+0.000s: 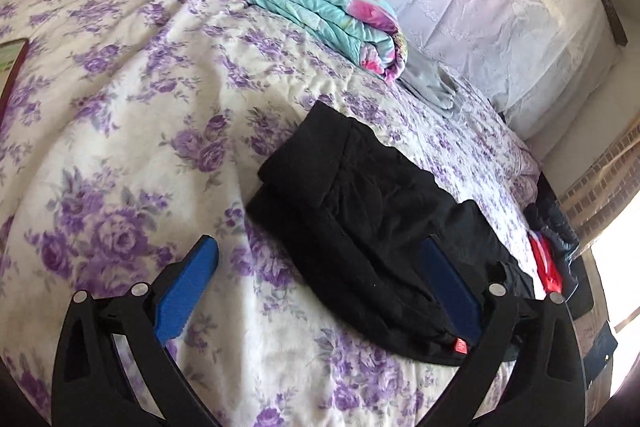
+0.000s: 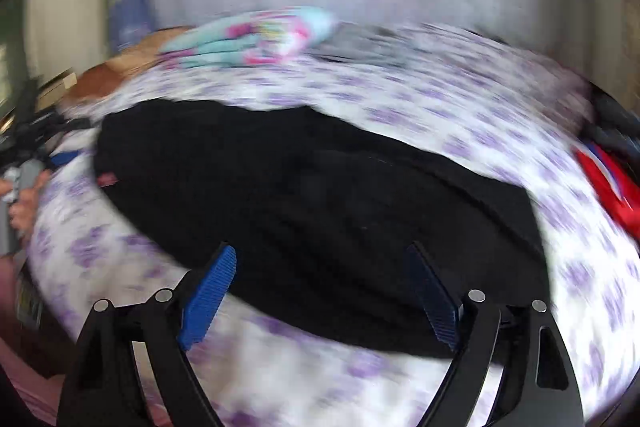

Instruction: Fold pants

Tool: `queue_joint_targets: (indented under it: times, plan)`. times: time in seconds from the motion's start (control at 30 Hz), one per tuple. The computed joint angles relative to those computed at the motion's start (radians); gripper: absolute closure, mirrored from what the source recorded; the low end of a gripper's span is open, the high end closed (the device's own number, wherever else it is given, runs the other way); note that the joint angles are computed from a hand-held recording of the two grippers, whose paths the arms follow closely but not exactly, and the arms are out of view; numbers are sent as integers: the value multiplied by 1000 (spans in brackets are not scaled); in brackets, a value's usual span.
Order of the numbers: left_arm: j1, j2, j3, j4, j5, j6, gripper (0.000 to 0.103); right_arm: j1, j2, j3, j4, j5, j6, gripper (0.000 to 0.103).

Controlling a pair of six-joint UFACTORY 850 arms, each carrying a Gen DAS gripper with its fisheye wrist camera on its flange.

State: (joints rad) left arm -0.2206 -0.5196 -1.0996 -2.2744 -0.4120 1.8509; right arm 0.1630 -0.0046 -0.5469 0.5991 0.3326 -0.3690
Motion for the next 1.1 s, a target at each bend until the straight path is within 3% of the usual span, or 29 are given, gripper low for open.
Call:
queue_joint_targets:
  times: [0.07,0.17,0.23,0.37,0.43,0.57,0.67,0.77,0.9,0.97,1.03,1.07,1.1]
  plan:
    - [2,-18,-27,70,4,-53,5,-110,1,35,33,-51,98,17]
    - [10,-48,-68,189,21,-151,5,-141,85,80,-46,-102,296,19]
    - [15,-53,-76,216,16,-175,5,-89,110,77,-31,-62,265,19]
    - [27,-54,-75,234,-19,-210,5,97,43,-7,-257,57,232,19]
    - [33,-51,-63,208,-41,-196,5,171,-41,-85,-350,55,182,19]
    - [37,-34,-31,169,-59,-153,5,306,-212,-260,-358,2,-56,19]
    - [45,-20,-12,184,-73,-160,5,368,-286,-331,-320,-10,-222,19]
    - [60,-10,1,219,-113,-196,5,400,-355,-410,-104,-18,-466,20]
    - [80,-20,-11,324,-206,-278,5,404,-405,-462,-14,-6,-535,21]
    - [84,-33,-31,375,-236,-322,5,413,-427,-475,71,36,-609,32]
    - [81,-47,-58,434,-237,-376,5,411,-444,-493,85,29,-610,58]
    - [80,-54,-70,461,-239,-401,5,411,-440,-489,82,39,-593,76]
    - [81,-64,-87,500,-250,-440,5,407,-436,-478,54,60,-553,79]
